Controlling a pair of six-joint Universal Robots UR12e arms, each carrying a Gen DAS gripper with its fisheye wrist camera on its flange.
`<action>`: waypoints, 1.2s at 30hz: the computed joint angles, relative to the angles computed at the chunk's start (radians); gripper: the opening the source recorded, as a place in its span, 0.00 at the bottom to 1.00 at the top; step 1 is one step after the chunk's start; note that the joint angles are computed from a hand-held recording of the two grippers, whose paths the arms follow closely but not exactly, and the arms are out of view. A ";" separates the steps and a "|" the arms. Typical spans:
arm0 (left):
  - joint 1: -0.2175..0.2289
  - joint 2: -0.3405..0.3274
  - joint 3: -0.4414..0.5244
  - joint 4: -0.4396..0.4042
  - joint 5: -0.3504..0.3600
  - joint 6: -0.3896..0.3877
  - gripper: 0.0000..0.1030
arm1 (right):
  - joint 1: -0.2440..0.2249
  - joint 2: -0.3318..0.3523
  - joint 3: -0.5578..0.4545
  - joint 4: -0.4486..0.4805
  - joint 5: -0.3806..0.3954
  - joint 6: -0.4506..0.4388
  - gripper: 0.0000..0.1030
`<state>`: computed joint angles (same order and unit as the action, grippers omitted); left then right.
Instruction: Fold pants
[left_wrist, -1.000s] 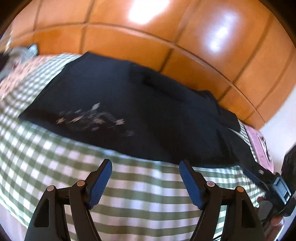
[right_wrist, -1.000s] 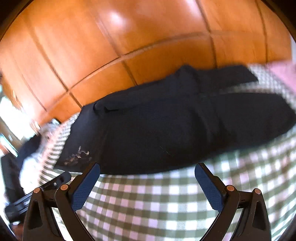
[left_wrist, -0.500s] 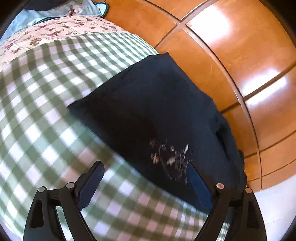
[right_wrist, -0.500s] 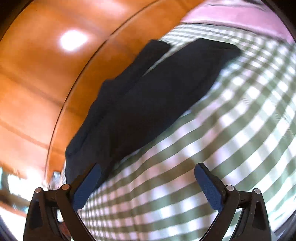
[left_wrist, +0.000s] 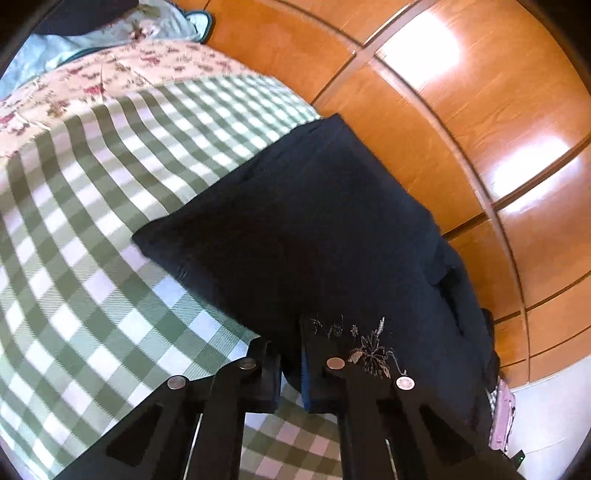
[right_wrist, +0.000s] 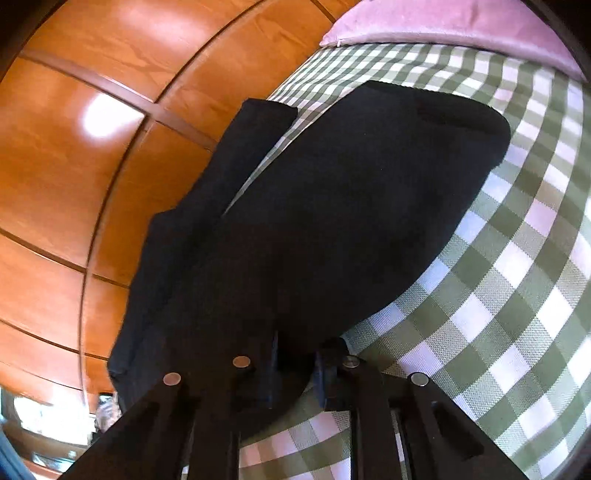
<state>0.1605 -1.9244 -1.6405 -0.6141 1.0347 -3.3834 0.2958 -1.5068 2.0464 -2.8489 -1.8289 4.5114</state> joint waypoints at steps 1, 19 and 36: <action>0.005 0.007 -0.006 0.007 -0.009 0.002 0.06 | 0.007 -0.008 -0.005 0.030 -0.013 -0.011 0.12; 0.058 0.122 -0.129 -0.103 0.097 0.157 0.07 | 0.139 -0.126 0.079 0.075 -0.024 0.033 0.16; 0.035 0.136 -0.134 -0.078 0.154 0.180 0.11 | 0.077 -0.214 0.090 0.296 -0.289 0.117 0.09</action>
<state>0.1960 -1.7889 -1.7748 -0.6917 1.1889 -3.2030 0.3730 -1.7213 2.1360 -2.5524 -2.1180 4.6286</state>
